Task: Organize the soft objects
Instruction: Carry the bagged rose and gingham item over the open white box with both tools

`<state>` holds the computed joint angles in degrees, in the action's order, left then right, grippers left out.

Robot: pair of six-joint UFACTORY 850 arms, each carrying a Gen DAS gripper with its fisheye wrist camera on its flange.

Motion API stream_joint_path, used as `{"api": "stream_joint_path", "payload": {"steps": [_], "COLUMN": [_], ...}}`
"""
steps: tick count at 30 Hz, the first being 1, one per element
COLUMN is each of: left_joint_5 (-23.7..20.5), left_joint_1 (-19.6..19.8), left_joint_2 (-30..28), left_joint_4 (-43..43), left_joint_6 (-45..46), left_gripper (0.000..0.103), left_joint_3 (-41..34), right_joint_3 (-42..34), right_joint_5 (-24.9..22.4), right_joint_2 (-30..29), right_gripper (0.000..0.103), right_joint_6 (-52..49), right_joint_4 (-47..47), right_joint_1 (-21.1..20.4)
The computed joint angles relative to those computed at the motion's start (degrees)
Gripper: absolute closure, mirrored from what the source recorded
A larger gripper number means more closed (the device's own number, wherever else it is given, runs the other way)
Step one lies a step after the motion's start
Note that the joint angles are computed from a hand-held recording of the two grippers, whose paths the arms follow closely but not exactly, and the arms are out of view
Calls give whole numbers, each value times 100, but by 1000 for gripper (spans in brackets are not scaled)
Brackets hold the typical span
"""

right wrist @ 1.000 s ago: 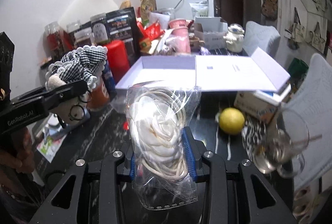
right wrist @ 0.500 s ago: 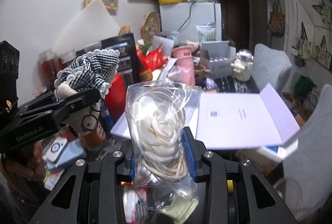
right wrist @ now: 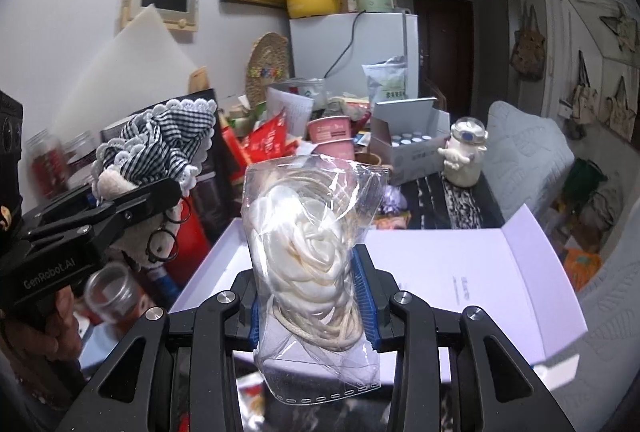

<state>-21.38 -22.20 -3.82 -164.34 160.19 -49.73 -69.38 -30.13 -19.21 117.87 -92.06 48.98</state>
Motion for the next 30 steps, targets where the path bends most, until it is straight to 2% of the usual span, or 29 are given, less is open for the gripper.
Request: {"api": "stream_joint_path", "payload": {"steps": [6,16,22,25,30], "left_joint_5": [244,839,1194,1404,1716], "left_joint_1": [5,29,29,33,3], "left_joint_2": [-615,-1413,-1753,-1898,-2136], "left_joint_4": [-219,-146,35,396,-250], "left_joint_6": [248,160,-22,-428,185], "left_gripper": [51,50,49,48,48], "left_joint_3": [-548,-1230,-1509,-1640,-1851], "right_joint_3": [-373,-1054,-1363,-1486,-1629], "right_joint_5": [259,802,1066,1130,1183], "right_joint_2": [-332,-985,-1340,-1478,-1643], "right_gripper": [66,65,64,64,62], "right_joint_6": [-149,-978,-1853,-2459,-3262], "right_joint_4": [47,726,1587,2236,3047], "right_joint_1": [-297,-638,-777,-826,-871]}}
